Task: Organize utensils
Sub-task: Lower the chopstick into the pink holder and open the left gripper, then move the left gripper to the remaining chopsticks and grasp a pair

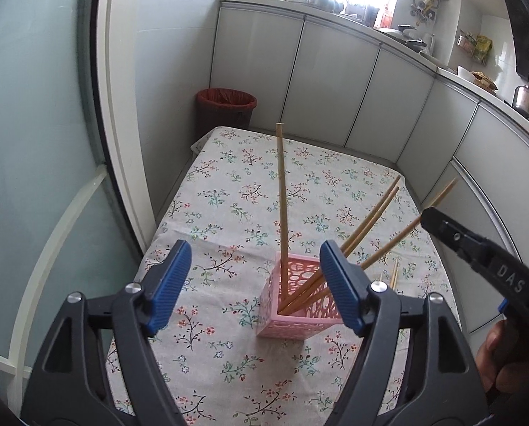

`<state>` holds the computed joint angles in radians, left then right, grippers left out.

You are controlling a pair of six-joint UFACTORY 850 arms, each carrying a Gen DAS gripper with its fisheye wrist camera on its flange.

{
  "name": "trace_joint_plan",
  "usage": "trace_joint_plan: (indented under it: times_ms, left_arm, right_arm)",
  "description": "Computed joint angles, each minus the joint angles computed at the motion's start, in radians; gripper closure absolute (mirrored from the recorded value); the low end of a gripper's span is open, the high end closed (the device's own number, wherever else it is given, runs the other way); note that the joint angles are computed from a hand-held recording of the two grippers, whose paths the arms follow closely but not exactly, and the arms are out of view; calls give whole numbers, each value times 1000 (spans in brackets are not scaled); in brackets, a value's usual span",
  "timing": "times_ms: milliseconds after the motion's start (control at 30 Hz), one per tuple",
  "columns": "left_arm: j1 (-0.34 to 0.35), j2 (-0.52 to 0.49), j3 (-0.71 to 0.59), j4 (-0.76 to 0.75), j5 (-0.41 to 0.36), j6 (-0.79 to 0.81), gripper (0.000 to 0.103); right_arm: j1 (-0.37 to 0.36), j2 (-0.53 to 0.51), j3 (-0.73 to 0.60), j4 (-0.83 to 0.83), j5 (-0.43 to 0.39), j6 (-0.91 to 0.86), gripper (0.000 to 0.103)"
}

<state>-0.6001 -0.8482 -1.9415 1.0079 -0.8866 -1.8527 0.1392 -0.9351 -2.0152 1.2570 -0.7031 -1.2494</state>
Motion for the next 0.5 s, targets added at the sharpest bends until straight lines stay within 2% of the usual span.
trace_joint_plan:
  times_ms: [67, 133, 200, 333, 500]
  left_arm:
    - [1, 1, 0, -2, 2, 5, 27]
    - [-1, 1, -3, -2, 2, 10, 27]
    - [-3, -1, -10, -2, 2, 21, 27]
    - [-11, 5, -6, 3, 24, 39, 27]
    - [-25, -5, -30, -13, 43, 95, 22]
  right_arm:
    - [0, -7, -7, -14, -4, 6, 94]
    - [-1, -5, -6, -14, -3, 9, 84]
    - [-9, 7, 5, 8, -9, -12, 80]
    - [-32, 50, 54, 66, -14, -76, 57]
    - [-72, 80, 81, 31, -1, -64, 43]
